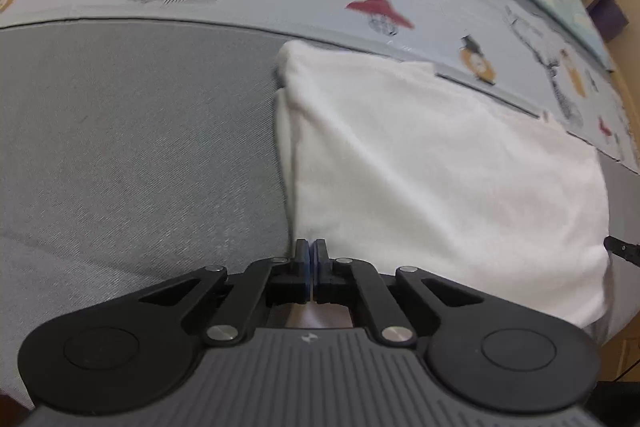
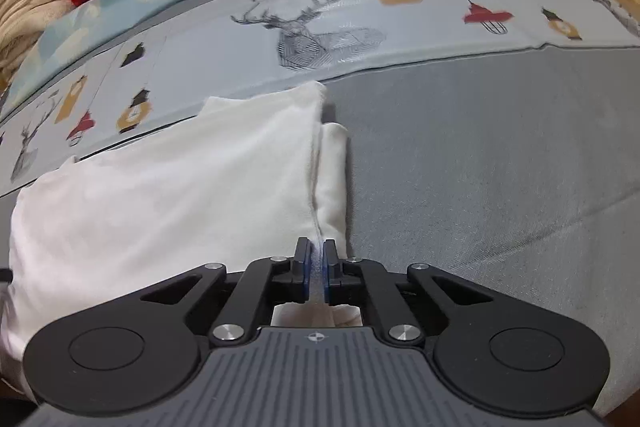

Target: Fold small clothes

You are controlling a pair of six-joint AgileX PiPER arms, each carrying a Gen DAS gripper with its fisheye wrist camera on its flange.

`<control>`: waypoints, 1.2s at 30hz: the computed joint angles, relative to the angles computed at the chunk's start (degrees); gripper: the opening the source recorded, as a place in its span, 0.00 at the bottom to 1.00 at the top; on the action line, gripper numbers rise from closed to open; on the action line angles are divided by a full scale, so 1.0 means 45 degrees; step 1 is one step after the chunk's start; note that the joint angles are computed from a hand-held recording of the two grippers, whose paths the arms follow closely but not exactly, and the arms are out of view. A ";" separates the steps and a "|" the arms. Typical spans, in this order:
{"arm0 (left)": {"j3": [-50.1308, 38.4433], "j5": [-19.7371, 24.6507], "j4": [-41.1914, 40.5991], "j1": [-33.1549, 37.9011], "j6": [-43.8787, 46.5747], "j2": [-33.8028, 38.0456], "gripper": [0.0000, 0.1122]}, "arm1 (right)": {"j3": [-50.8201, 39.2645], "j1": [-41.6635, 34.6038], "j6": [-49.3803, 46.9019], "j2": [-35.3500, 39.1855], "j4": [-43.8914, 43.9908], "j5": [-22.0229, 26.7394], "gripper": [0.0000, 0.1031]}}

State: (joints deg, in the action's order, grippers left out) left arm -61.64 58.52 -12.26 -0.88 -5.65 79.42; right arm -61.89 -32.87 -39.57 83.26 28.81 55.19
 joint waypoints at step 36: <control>0.0792 0.0120 -0.4473 0.6095 0.4154 -0.0325 0.27 | 0.0344 -0.2082 -0.1246 -0.3389 0.2213 0.0849 0.31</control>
State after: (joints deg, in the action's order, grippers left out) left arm -58.08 59.06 -32.39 26.55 13.04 77.96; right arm -60.35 -42.24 -45.18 68.01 38.77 59.01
